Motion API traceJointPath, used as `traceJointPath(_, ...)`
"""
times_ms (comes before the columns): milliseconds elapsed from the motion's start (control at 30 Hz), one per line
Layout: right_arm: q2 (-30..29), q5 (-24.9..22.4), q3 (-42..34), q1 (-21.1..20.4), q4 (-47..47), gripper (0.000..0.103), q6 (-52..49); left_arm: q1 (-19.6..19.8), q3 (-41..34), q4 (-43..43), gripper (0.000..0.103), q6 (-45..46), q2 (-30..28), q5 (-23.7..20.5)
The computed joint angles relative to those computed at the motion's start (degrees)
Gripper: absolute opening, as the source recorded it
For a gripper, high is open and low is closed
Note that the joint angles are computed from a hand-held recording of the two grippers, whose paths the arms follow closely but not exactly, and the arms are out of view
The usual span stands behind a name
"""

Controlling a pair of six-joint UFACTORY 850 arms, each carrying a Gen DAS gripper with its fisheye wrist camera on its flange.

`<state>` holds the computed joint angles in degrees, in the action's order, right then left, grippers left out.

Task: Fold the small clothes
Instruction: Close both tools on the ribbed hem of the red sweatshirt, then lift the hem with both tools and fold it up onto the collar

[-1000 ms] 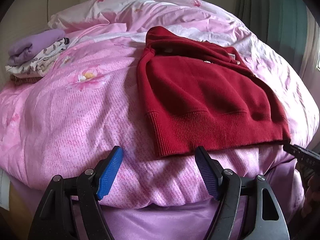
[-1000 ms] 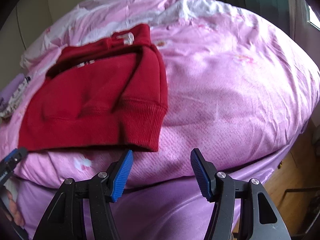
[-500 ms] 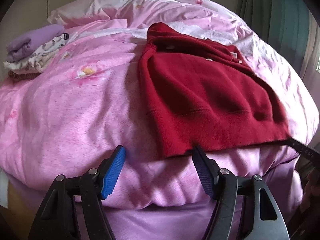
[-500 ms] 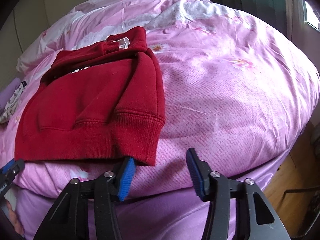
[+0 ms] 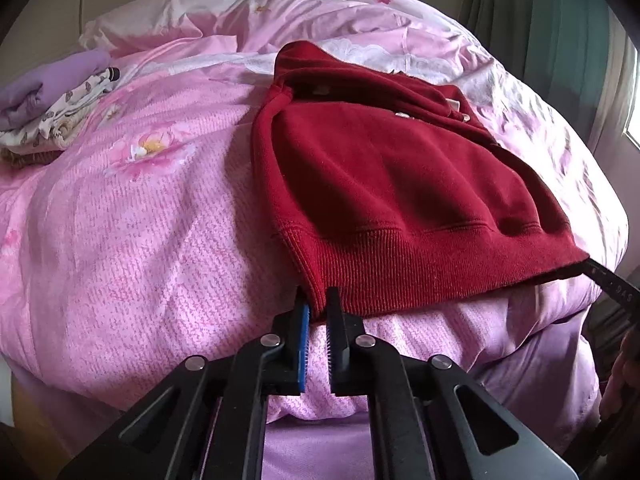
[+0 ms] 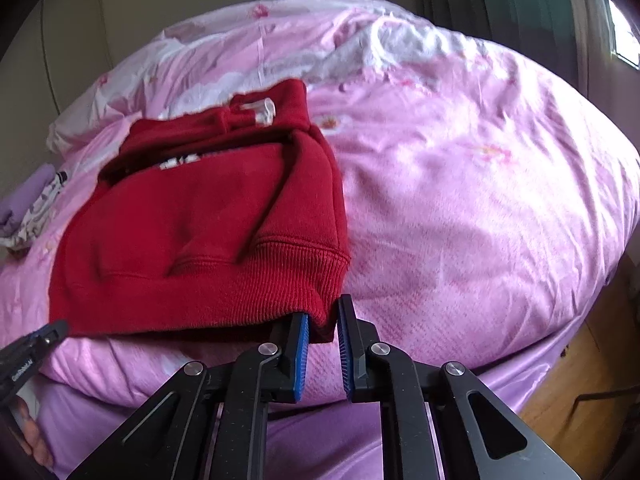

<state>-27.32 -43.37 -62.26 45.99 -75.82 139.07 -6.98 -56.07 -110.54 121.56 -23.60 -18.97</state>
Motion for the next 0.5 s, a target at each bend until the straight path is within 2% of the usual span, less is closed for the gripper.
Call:
traceJointPath(267, 3.19, -3.43, 1.53, 0.84, -5.26, 0.013, 4.79, 0.73, 0.41, -3.78, 0.007, 2.13, 4.14, -2.91)
traceJointPath(500, 6.82, -4.86, 1.32, -0.63, -10.70, 0.012, 7.47, 1.14, -5.48, 0.65, 0.007, -7.57, 5.03, -4.65)
